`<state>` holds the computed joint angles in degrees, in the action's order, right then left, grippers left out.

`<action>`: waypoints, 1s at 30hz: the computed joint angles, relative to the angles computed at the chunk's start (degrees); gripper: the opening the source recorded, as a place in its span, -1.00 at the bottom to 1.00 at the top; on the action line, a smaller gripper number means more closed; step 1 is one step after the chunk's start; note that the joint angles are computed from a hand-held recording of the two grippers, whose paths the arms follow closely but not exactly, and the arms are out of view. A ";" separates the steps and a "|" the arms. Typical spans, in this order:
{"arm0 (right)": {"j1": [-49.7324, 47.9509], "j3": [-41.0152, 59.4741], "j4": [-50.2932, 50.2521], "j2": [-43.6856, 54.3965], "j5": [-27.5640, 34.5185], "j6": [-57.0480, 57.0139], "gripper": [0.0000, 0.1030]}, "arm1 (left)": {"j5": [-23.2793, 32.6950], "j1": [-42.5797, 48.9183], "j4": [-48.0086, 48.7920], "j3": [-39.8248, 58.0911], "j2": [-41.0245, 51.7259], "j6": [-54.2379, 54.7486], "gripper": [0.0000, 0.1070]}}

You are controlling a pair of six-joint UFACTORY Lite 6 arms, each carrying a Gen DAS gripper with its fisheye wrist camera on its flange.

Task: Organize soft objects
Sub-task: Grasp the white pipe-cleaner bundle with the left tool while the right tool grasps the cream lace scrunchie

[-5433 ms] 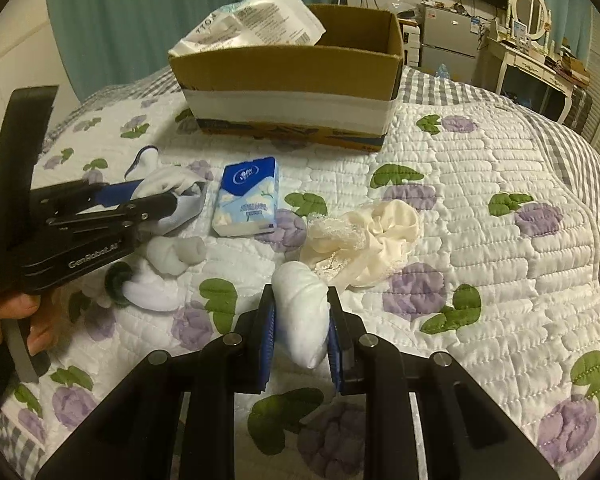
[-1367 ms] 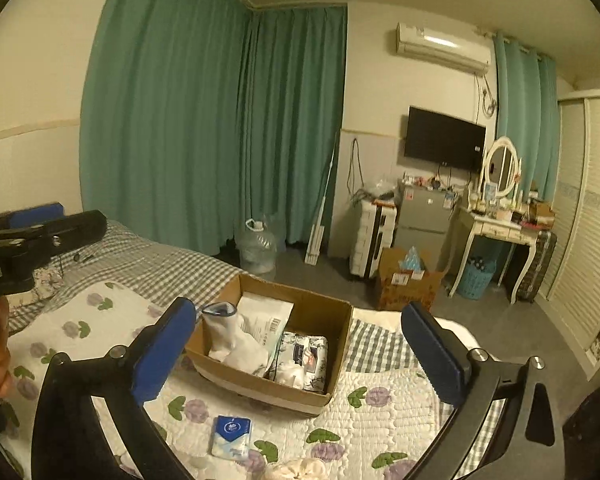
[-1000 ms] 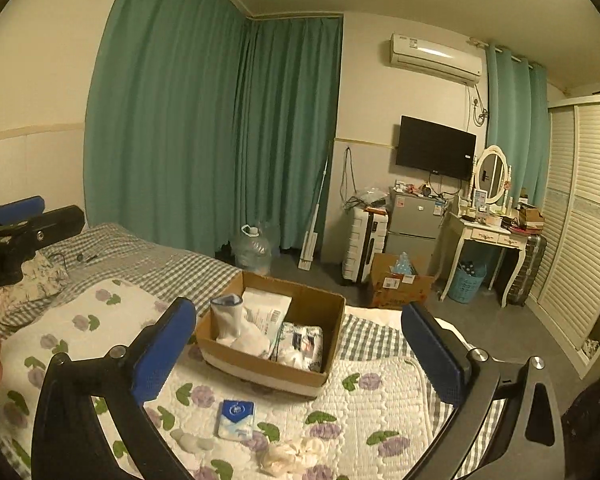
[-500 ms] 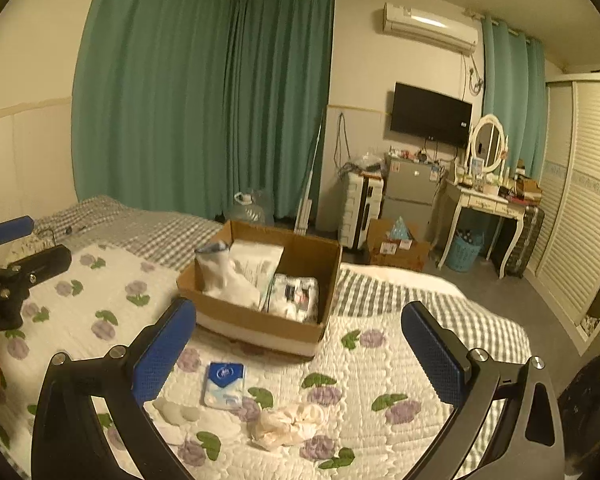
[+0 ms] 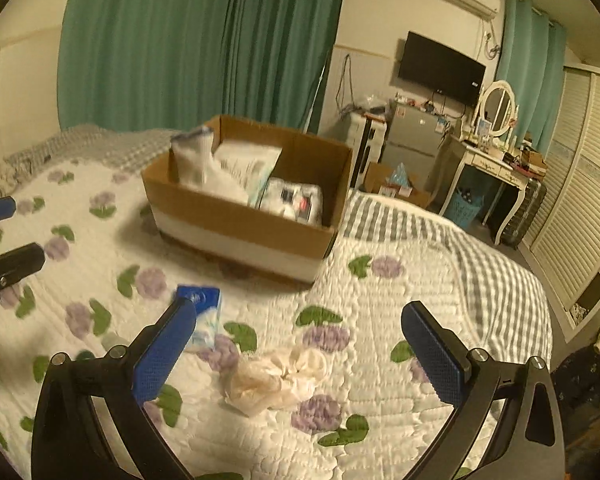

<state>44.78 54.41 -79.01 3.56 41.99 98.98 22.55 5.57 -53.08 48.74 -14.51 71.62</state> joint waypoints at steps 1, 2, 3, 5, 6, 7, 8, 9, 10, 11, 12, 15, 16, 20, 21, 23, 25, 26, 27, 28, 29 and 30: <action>-0.26 0.04 -0.19 1.07 -0.33 0.04 1.00 | 0.15 0.10 0.60 -0.86 0.27 0.14 0.74; -0.43 0.23 -0.30 2.11 -0.51 0.12 1.00 | 0.42 0.24 0.67 -1.55 0.57 0.54 0.74; -0.74 0.42 -0.20 3.27 -0.90 0.07 1.00 | 1.02 0.56 0.85 -2.12 1.10 0.89 0.74; -1.77 0.55 0.48 5.18 -2.55 -0.18 1.00 | 2.32 0.93 1.17 -3.27 2.53 1.91 0.74; -2.17 0.60 0.81 5.87 -3.23 -0.10 1.00 | 2.67 0.95 1.20 -3.69 3.04 2.48 0.74; -2.74 0.46 0.88 6.48 -4.22 0.16 1.00 | 3.31 0.94 1.68 -4.25 3.80 2.74 0.74; -3.27 0.27 0.76 7.21 -5.35 0.60 1.00 | 3.35 0.70 2.40 -4.74 4.39 2.37 0.74; -3.45 0.17 0.60 7.72 -5.83 0.82 1.00 | 3.21 0.47 3.02 -5.02 4.94 2.14 0.74; -3.63 0.30 0.64 8.47 -6.11 0.74 1.00 | 2.79 -0.12 4.35 -5.34 5.60 1.42 0.74; -3.83 0.59 0.89 9.43 -6.35 0.45 1.00 | 2.24 -0.74 5.54 -5.52 6.14 0.68 0.74; -4.08 0.85 1.00 10.40 -6.84 0.30 1.00 | 1.39 -1.45 6.95 -5.88 6.51 -0.28 0.74; -5.11 1.44 1.50 12.55 -8.83 0.09 1.00 | -0.88 -3.48 13.11 -6.42 8.24 -5.29 0.74; -5.48 1.73 1.77 13.22 -9.48 -0.04 1.00 | -1.11 -3.89 15.21 -6.40 9.15 -7.28 0.74; -6.94 3.26 3.58 16.02 -11.36 -1.84 1.00 | -1.14 -4.16 17.85 -5.12 12.98 -10.68 0.23; -7.09 3.89 4.05 16.80 -11.56 -2.23 1.00 | -1.06 -3.96 16.64 -5.22 13.14 -9.68 0.11; -7.75 4.96 4.99 18.31 -12.45 -3.24 1.00 | -0.75 -3.72 14.10 -5.99 12.35 -6.91 0.04; -8.35 6.08 5.68 19.97 -13.49 -4.23 1.00 | -1.22 -3.72 11.35 -7.21 11.07 -3.49 -0.03; -8.65 6.90 6.49 21.16 -13.88 -5.23 1.00 | -1.71 -3.82 9.86 -7.92 10.31 -1.73 -0.05; -8.84 7.38 7.03 21.86 -14.12 -5.88 1.00 | -2.10 -3.75 7.54 -8.68 9.64 1.08 -0.07; -9.05 7.86 7.60 22.69 -14.50 -6.55 1.00 | -2.25 -3.82 5.86 -9.21 9.00 3.16 -0.09; -9.31 8.26 8.33 23.38 -15.00 -7.41 1.00 | -2.37 -3.93 4.86 -9.57 8.53 4.40 -0.10; -9.66 8.65 9.23 23.94 -15.71 -8.44 1.00 | -2.29 -3.93 3.69 -9.98 8.01 5.95 -0.12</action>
